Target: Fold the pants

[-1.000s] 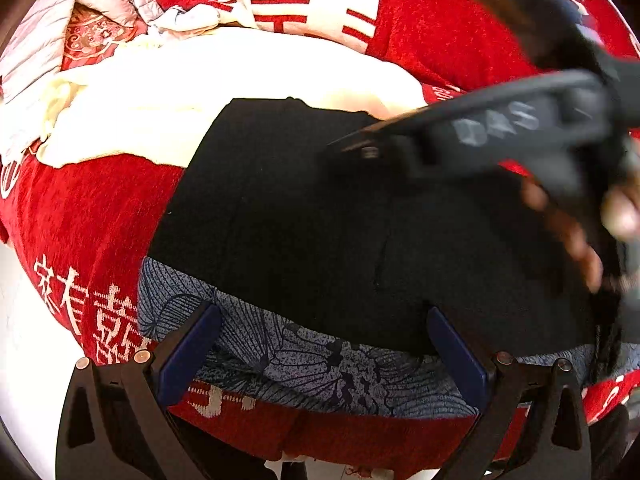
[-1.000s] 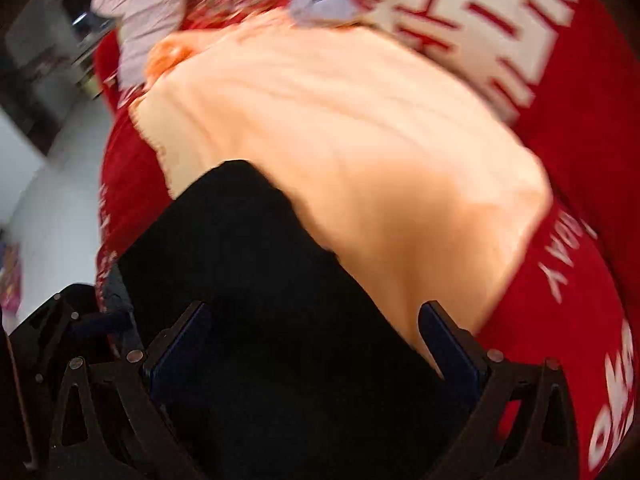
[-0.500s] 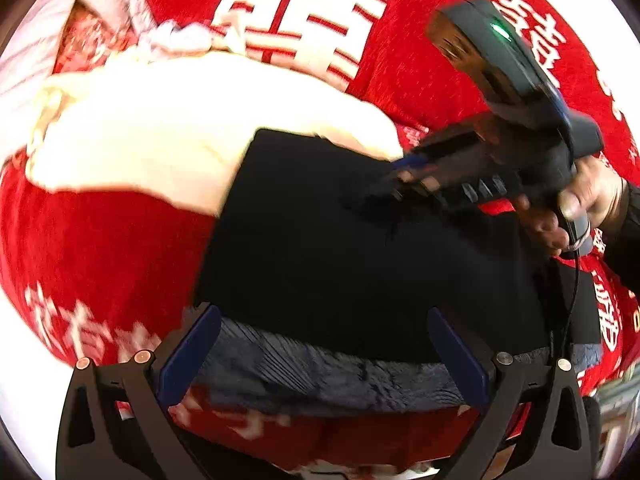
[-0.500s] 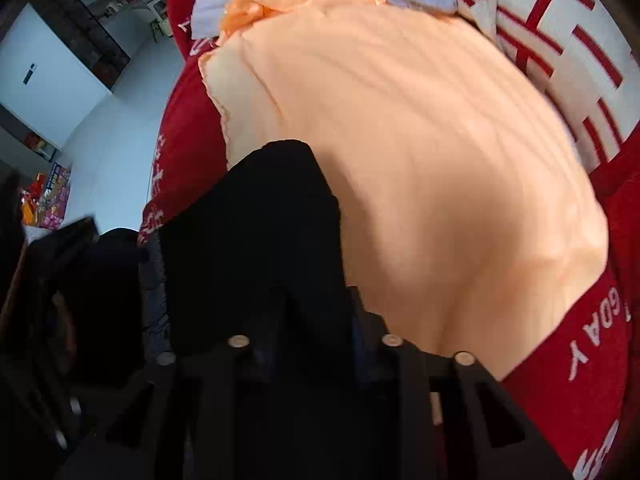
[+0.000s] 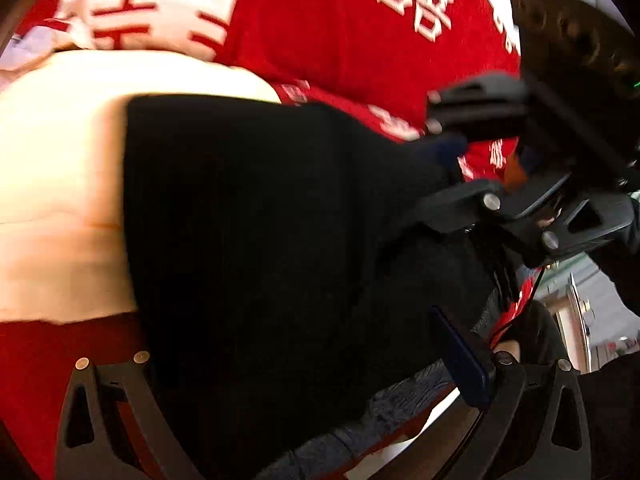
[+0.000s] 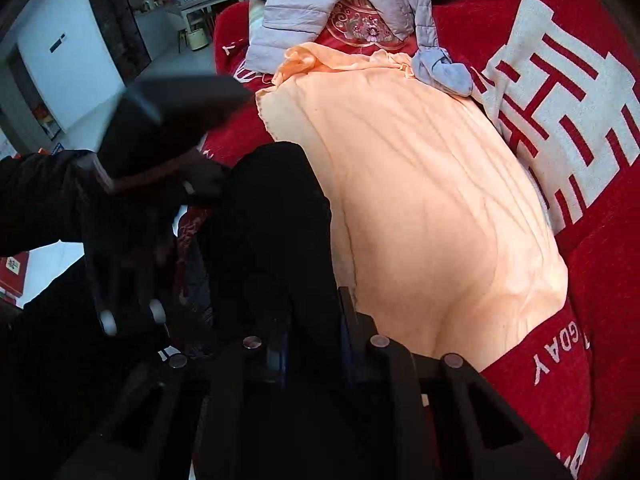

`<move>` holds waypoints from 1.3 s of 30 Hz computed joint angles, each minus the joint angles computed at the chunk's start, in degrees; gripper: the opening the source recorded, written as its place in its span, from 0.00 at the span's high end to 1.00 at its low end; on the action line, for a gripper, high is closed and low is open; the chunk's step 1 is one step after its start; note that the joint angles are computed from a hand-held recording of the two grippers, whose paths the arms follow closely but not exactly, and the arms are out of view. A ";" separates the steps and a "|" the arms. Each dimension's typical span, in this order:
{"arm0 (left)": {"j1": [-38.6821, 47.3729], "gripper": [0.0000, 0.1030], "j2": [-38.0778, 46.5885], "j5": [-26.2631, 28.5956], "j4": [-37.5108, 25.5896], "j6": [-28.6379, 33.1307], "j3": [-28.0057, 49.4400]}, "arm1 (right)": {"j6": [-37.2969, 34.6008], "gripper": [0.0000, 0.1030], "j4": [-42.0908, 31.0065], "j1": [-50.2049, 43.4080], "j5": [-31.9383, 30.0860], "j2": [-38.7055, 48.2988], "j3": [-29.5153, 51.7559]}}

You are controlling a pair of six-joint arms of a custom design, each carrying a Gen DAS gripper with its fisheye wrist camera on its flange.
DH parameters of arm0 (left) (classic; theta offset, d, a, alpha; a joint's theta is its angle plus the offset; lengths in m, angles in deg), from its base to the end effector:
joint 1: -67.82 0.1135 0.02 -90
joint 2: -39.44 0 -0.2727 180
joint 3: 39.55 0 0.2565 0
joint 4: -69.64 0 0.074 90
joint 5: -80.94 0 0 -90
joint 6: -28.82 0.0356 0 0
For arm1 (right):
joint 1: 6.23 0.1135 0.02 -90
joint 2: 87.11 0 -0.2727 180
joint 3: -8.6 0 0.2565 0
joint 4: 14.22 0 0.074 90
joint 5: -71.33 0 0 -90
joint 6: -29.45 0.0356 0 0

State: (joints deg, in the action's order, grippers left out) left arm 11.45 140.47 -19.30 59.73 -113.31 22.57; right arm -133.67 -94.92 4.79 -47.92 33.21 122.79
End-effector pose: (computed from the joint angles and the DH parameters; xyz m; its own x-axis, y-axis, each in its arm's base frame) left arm 0.1955 -0.2825 0.1380 -0.8515 -0.1225 -0.5098 0.1341 0.8891 -0.4376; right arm 0.4075 0.0971 0.2166 -0.0996 -0.8700 -0.4829 -0.9940 0.0645 0.0887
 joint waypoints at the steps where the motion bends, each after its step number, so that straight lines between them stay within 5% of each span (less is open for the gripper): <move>1: -0.12 0.00 0.71 -0.46 -1.79 0.11 1.50 | 0.20 0.79 0.21 -0.21 0.47 0.49 0.34; 3: -0.15 0.07 0.75 -0.81 -3.53 -1.95 2.44 | 1.22 0.79 -0.29 -0.59 0.61 1.68 1.38; 4: -0.19 0.31 0.17 -1.22 -4.27 -3.49 2.21 | 2.28 0.79 -0.41 -0.60 0.73 2.34 1.95; 5: 0.30 0.66 -0.01 -1.06 -4.89 -4.04 2.14 | 3.76 0.78 -0.17 -0.57 1.34 3.03 2.40; 6: 0.57 0.69 -0.62 -0.46 -5.94 -5.07 1.78 | 5.20 0.75 0.33 -0.56 1.83 3.37 2.60; 9: -0.28 0.72 -0.16 -0.53 -11.93 -7.09 4.98 | 12.78 0.61 0.31 -2.06 1.52 4.50 5.27; 11: -0.76 0.72 2.57 -2.16 -19.17 -7.45 10.83 | 20.74 0.35 4.36 -5.00 1.45 3.28 4.62; 13: -0.16 0.73 3.23 -2.03 -22.09 -7.99 13.37 | 27.76 0.28 6.88 -9.54 1.38 2.21 3.21; 23: -3.25 0.74 6.21 -5.64 -39.04 -13.28 27.34 | 40.06 0.29 19.65 -23.54 1.67 -1.59 -14.91; 25: -3.92 0.74 7.42 -6.21 -41.65 -14.75 30.14 | 37.83 0.28 26.36 -24.47 2.28 -7.83 -24.46; 29: -5.25 0.74 8.55 -7.56 -47.20 -17.00 34.80 | 30.78 0.21 28.29 -25.55 1.99 -17.50 -37.70; 34: -6.57 0.74 10.37 -8.05 -51.38 -18.58 39.47 | 20.63 0.20 23.98 -29.68 2.96 -24.82 -42.20; 39: -8.10 0.74 14.94 -9.65 -59.38 -18.67 49.76 | 32.85 0.15 43.98 -30.64 9.12 -30.50 -45.50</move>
State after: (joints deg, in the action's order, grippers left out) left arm 3.35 155.41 -28.94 0.35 -131.98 72.33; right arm -100.82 -50.94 -25.86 -38.80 2.71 77.29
